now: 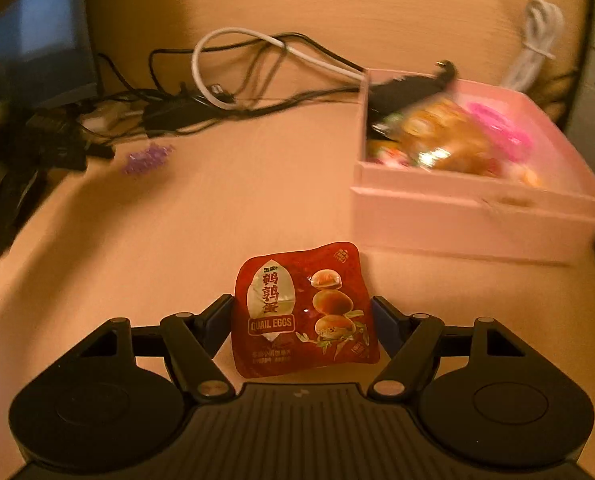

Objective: Organize objects
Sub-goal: 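Grasp the red quail-egg packet with the right tool while the left tool moves to the purple beads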

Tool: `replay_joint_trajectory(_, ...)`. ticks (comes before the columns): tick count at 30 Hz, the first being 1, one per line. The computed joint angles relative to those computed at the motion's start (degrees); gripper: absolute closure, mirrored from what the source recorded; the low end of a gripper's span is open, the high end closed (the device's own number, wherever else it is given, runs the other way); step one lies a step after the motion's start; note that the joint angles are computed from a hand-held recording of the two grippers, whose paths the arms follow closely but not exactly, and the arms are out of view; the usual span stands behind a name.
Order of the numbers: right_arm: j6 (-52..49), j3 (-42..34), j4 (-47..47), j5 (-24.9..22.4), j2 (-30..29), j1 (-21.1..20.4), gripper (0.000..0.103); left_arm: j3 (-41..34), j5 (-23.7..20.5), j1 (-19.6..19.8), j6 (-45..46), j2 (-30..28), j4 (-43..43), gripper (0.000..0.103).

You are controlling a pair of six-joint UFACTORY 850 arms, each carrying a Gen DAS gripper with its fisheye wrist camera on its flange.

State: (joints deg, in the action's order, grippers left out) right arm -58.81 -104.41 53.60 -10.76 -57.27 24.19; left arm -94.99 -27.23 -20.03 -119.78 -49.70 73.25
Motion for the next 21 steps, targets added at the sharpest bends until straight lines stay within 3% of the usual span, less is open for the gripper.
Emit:
replay_joint_trajectory(2,1.58,2.47,-1.73,1.56,1.48,-0.35,0.03,-2.53,-0.27,1.06,-0.45,-1.85,-0.17,0.05)
replay_joint_trajectory(7,12.4,5.63,-11.14,3.03,3.29,-1.74,0.029,-5.26,4.33,2.79,0.28,-4.43,-1.92,0.05)
replay_joint_trajectory(13,14.51,6.57,-12.78,3.5,3.8,-2.91,0.029,-7.21,5.16,0.95,6.24,-6.02,-1.27,0.049)
replay_joint_trajectory(17,6.66,7.03,-5.86,3.8,3.96,-3.19,0.029,-9.2,2.05,-1.93,16.74,-7.23,-4.0,0.049)
replay_joint_trajectory(21,-6.63,8.35,6.01,4.08,4.53,-3.66,0.029,-8.22,2.35,-4.28,17.12,-6.86,-2.03,0.049)
